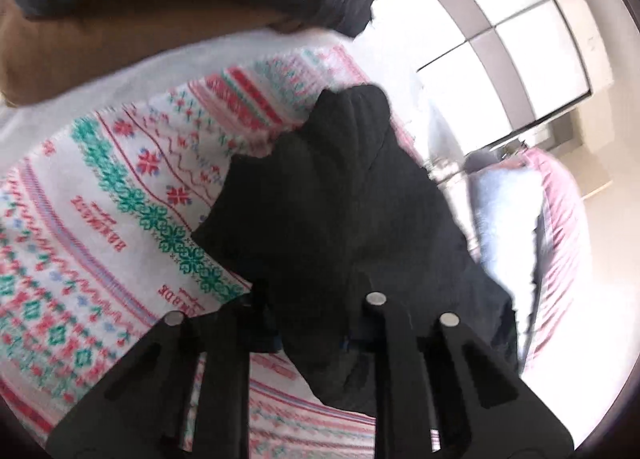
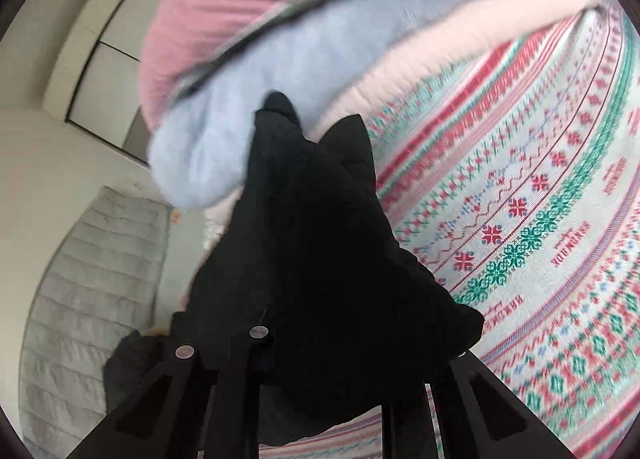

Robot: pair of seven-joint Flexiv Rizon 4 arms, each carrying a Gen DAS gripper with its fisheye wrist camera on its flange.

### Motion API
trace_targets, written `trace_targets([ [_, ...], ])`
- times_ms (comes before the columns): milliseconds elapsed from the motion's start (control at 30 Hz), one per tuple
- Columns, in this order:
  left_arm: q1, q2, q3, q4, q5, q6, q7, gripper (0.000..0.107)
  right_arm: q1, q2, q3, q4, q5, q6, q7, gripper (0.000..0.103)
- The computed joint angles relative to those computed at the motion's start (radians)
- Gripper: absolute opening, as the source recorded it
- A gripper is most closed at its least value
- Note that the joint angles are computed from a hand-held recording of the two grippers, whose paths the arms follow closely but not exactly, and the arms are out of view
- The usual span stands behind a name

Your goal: Fold large clothes

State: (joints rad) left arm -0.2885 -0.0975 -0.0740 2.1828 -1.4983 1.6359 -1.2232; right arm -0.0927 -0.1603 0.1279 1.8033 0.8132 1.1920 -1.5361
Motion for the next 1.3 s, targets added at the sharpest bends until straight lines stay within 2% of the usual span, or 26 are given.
trace_targets([
  [33, 0.017, 0.033, -0.006, 0.025, 0.051, -0.01, -0.043, 0.02, 0.007, 0.029, 0.001, 0.023, -0.024, 0.013, 0.015, 0.016],
  [67, 0.031, 0.062, 0.011, 0.053, 0.168, -0.035, -0.135, 0.019, 0.014, 0.061, 0.003, 0.05, -0.048, 0.033, 0.009, 0.016],
  [133, 0.076, 0.153, 0.046, 0.122, 0.468, -0.098, -0.357, 0.019, 0.018, 0.121, 0.003, 0.093, -0.027, 0.041, -0.04, 0.016],
  [267, 0.08, 0.325, 0.093, 0.237, 0.671, -0.194, -0.513, 0.02, 0.016, 0.322, -0.053, 0.215, 0.114, -0.045, -0.17, 0.016],
  [333, 0.116, 0.371, 0.105, 0.277, 0.789, -0.28, -0.593, 0.026, 0.016, 0.375, -0.078, 0.277, 0.095, -0.09, -0.141, 0.017],
  [400, 0.152, 0.367, 0.115, 0.285, 0.88, -0.398, -0.681, 0.031, 0.014, 0.361, -0.098, 0.327, 0.016, -0.155, -0.073, 0.021],
  [433, 0.151, 0.34, 0.134, 0.275, 0.88, -0.47, -0.676, 0.038, 0.015, 0.338, -0.119, 0.343, -0.016, -0.211, -0.037, 0.023],
  [500, 0.149, 0.318, 0.164, 0.262, 0.839, -0.576, -0.647, 0.047, 0.019, 0.284, -0.163, 0.342, -0.056, -0.311, 0.021, 0.039],
  [533, 0.147, 0.326, 0.174, 0.263, 0.809, -0.6, -0.612, 0.047, 0.018, 0.273, -0.179, 0.34, -0.039, -0.332, -0.005, 0.042],
  [600, 0.179, 0.359, 0.18, 0.246, 0.862, -0.659, -0.609, 0.047, 0.015, 0.286, -0.183, 0.339, -0.045, -0.336, -0.086, 0.044],
  [667, 0.214, 0.411, 0.189, 0.227, 0.922, -0.727, -0.633, 0.05, 0.021, 0.298, -0.181, 0.323, -0.105, -0.366, -0.149, 0.044],
  [733, 0.225, 0.431, 0.197, 0.212, 0.936, -0.742, -0.605, 0.058, 0.028, 0.289, -0.19, 0.285, -0.137, -0.412, -0.187, 0.044],
  [900, 0.265, 0.384, 0.202, 0.151, 0.954, -0.769, -0.557, 0.06, 0.022, 0.263, -0.202, 0.192, -0.22, -0.597, -0.299, 0.048],
  [933, 0.268, 0.385, 0.206, 0.153, 0.948, -0.76, -0.542, 0.06, 0.014, 0.254, -0.21, 0.178, -0.212, -0.631, -0.318, 0.048],
  [1033, 0.267, 0.385, 0.216, 0.152, 0.907, -0.738, -0.477, 0.06, -0.056, 0.235, -0.276, 0.15, -0.063, -0.755, -0.393, 0.053],
  [1100, 0.283, 0.36, 0.196, 0.122, 0.946, -0.715, -0.473, 0.061, -0.091, 0.217, -0.27, 0.149, -0.07, -0.722, -0.381, 0.057],
  [1167, 0.293, 0.29, 0.169, 0.059, 0.997, -0.701, -0.448, 0.065, -0.089, 0.192, -0.222, 0.16, -0.211, -0.589, -0.298, 0.058],
  [1200, 0.291, 0.238, 0.161, 0.015, 0.993, -0.715, -0.411, 0.066, -0.084, 0.17, -0.213, 0.136, -0.24, -0.562, -0.278, 0.058],
  [1233, 0.294, 0.172, 0.147, -0.043, 0.991, -0.738, -0.389, 0.066, -0.081, 0.144, -0.213, 0.09, -0.213, -0.566, -0.306, 0.058],
  [1300, 0.302, 0.097, 0.126, -0.11, 1.03, -0.714, -0.412, 0.066, -0.085, 0.087, -0.207, -0.019, -0.117, -0.592, -0.393, 0.058],
])
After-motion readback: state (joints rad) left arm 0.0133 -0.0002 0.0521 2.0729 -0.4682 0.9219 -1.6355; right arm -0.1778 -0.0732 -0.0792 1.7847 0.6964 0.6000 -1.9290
